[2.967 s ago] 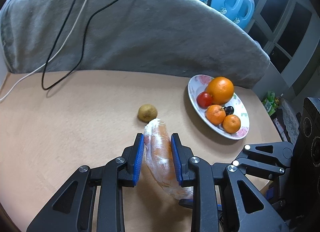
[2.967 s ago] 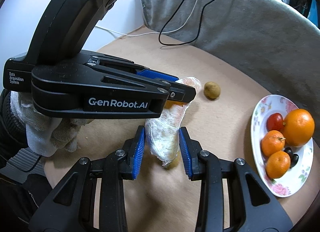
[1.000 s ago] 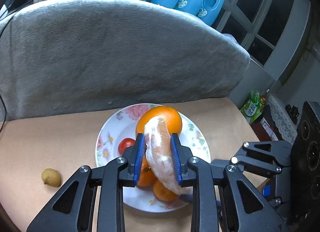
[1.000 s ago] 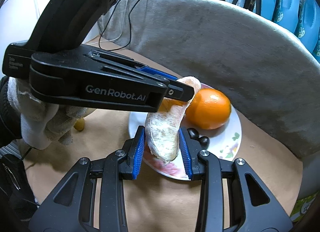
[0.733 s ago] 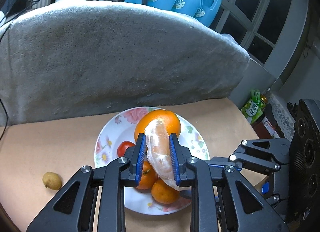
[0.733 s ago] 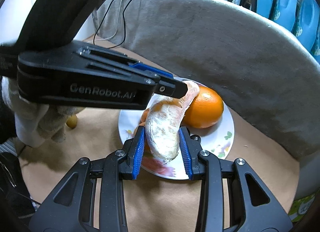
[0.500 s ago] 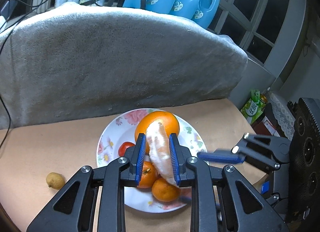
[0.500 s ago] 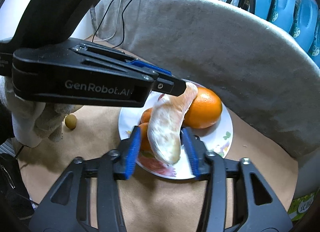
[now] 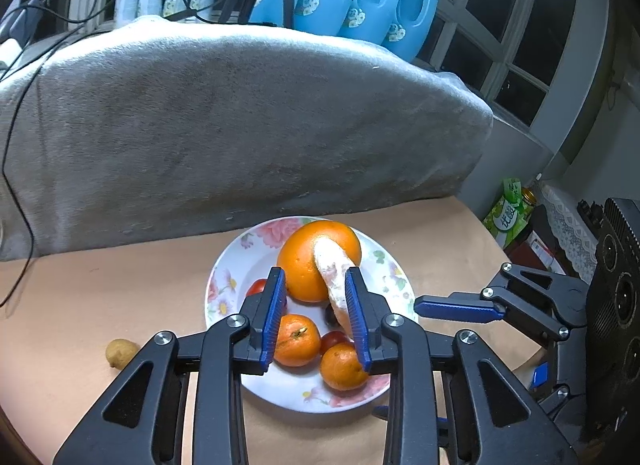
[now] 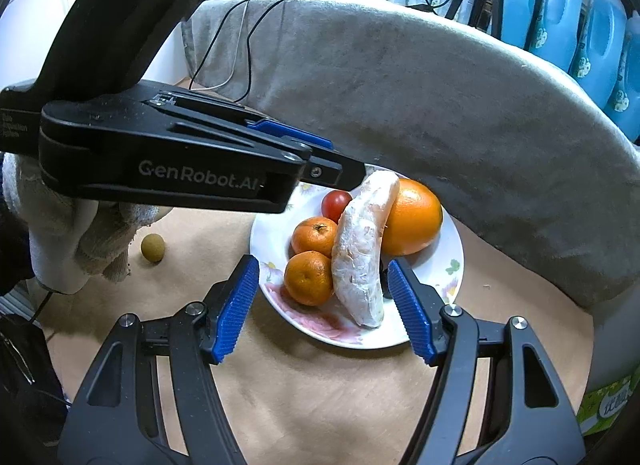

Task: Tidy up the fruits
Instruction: 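Lower the pomelo segment onto the plate and open both grippers, then withdraw both grippers from the plate toward the brown round fruits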

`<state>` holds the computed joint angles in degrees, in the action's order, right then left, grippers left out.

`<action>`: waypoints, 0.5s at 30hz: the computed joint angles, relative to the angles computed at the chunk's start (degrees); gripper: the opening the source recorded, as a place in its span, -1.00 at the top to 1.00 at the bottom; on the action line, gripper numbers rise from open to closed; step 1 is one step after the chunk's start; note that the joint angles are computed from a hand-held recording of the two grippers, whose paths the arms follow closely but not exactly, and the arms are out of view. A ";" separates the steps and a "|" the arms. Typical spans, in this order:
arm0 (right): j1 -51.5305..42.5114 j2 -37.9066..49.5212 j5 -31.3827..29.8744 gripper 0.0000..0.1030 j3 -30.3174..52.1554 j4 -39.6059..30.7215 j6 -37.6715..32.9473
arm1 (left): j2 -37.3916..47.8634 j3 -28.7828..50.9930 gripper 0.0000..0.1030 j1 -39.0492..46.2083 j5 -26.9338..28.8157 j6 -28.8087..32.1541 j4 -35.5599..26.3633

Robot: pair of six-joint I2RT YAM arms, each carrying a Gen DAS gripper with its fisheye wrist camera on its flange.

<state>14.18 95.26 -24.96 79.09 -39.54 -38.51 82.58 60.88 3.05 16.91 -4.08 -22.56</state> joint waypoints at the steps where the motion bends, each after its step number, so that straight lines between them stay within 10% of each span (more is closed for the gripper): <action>1: -0.15 -0.15 -0.35 -0.36 0.06 -0.24 0.29 | -0.17 -0.07 0.32 0.00 -0.13 -0.08 -0.04; 15: -0.13 -4.12 -2.52 -0.37 -3.12 -2.02 1.84 | -5.01 -3.24 -0.18 2.54 -0.16 1.46 -0.72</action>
